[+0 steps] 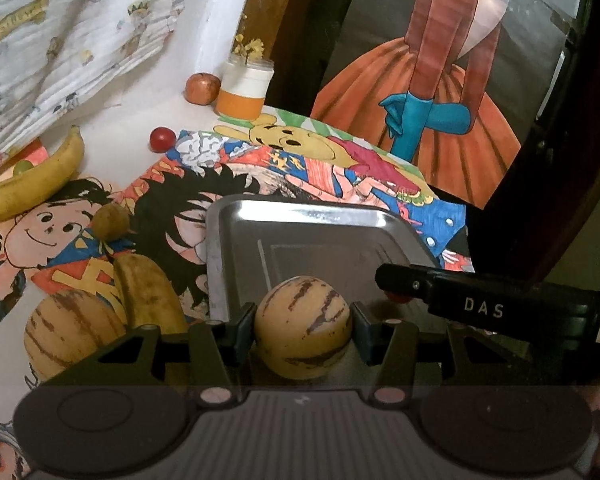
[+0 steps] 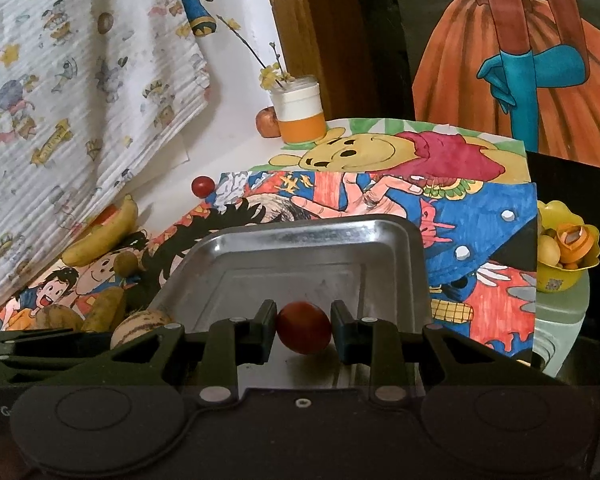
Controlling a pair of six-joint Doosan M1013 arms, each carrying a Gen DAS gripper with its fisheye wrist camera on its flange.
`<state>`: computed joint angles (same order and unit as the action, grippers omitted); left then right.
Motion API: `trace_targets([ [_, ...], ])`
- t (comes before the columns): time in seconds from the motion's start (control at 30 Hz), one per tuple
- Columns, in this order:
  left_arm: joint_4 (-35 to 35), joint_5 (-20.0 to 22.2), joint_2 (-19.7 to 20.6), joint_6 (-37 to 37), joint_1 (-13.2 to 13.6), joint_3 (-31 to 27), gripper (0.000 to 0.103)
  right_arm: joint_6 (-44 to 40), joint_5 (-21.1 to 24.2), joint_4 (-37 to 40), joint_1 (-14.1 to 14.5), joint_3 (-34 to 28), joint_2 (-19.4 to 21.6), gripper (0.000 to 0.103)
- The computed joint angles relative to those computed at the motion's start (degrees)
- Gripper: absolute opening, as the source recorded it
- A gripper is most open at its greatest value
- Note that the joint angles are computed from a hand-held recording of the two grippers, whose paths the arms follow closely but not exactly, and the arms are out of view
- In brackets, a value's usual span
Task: Organize fruits
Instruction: 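Carry the pepino with the left tool into the metal tray while the right tool drops the tomato there, then open both tools and lift them away from the tray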
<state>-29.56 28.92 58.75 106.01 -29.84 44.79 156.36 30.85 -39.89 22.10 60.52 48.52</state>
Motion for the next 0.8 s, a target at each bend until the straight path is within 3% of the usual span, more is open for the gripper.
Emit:
trace_targets([
  [0.33, 0.01, 0.28, 0.08, -0.05, 0.00, -0.11, 0.058, 1.40, 1.37, -0.76, 0.28, -0.04, -0.02, 0.036],
  [0.5, -5.44, -3.18, -1.46, 3.86, 0.22, 2.72, 0.075, 5.18, 1.33, -4.34, 0.75, 0.98, -0.79, 0.043],
  [0.63, -7.85, -5.53, -3.07, 4.82, 0.36, 5.35, 0.078, 8.46, 1.56, -8.20, 1.17, 1.75, -1.64, 0.050],
  [0.8, -11.54, -10.13, -5.76, 7.05, 0.50, 9.70, 0.086, 12.96, 1.61, -13.95, 1.97, 3.08, -2.88, 0.066],
])
